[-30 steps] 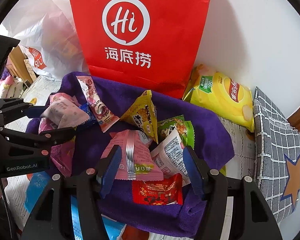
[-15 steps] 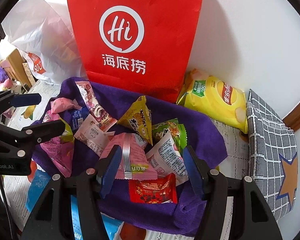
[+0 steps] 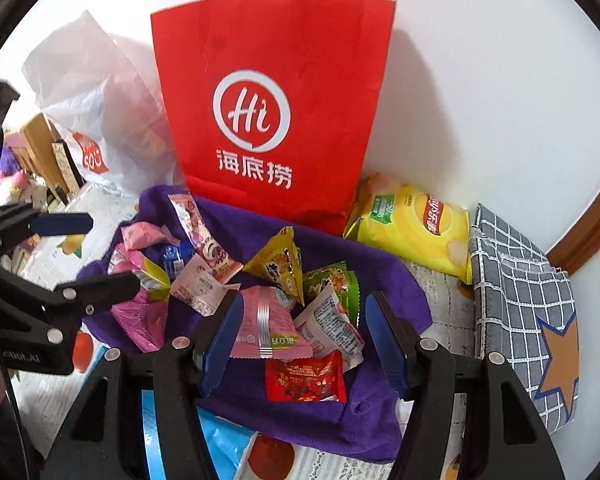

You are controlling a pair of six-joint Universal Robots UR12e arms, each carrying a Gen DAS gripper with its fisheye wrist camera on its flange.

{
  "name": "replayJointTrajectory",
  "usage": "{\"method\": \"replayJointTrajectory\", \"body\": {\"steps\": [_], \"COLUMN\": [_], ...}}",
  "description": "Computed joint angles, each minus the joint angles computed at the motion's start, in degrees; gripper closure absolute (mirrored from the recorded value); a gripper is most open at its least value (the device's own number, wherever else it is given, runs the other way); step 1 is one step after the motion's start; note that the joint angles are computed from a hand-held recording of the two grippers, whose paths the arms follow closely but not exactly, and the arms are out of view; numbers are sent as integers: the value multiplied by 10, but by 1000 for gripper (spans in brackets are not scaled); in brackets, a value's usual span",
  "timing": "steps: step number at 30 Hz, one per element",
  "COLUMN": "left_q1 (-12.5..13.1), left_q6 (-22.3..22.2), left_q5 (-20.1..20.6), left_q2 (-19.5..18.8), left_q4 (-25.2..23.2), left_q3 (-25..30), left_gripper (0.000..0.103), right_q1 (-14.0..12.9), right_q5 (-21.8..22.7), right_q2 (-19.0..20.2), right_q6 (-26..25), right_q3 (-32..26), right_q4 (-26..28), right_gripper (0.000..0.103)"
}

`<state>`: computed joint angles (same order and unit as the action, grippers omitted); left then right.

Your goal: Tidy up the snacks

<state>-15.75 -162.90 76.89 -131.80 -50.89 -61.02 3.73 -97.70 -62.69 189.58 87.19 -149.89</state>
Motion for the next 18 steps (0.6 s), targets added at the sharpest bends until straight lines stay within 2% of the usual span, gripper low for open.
{"method": "replayJointTrajectory", "body": {"steps": [4,8,11,15,18], "left_q1": [1,0,6,11,16], "left_q6": [-5,-10,-12,-16,-21], "left_q5": [4,12,-19,-26,-36], "left_q2": [14,32,51,83,109], "left_q4": [13,46,69,121,152], "left_q3": [-17,-44,-74,-122,-158], "left_gripper": [14,14,14,14,14], "right_q1": [5,11,16,30,37], "right_q5": [-7,-16,-33,-78,-88], "right_q2": [-9,-21,-31,-52,-74], "right_q6": [-3,3,18,41,63], "right_q3": [6,12,21,43,67], "right_q4": [-12,-18,-25,-36,-53], "right_gripper": [40,39,36,35,31]}}
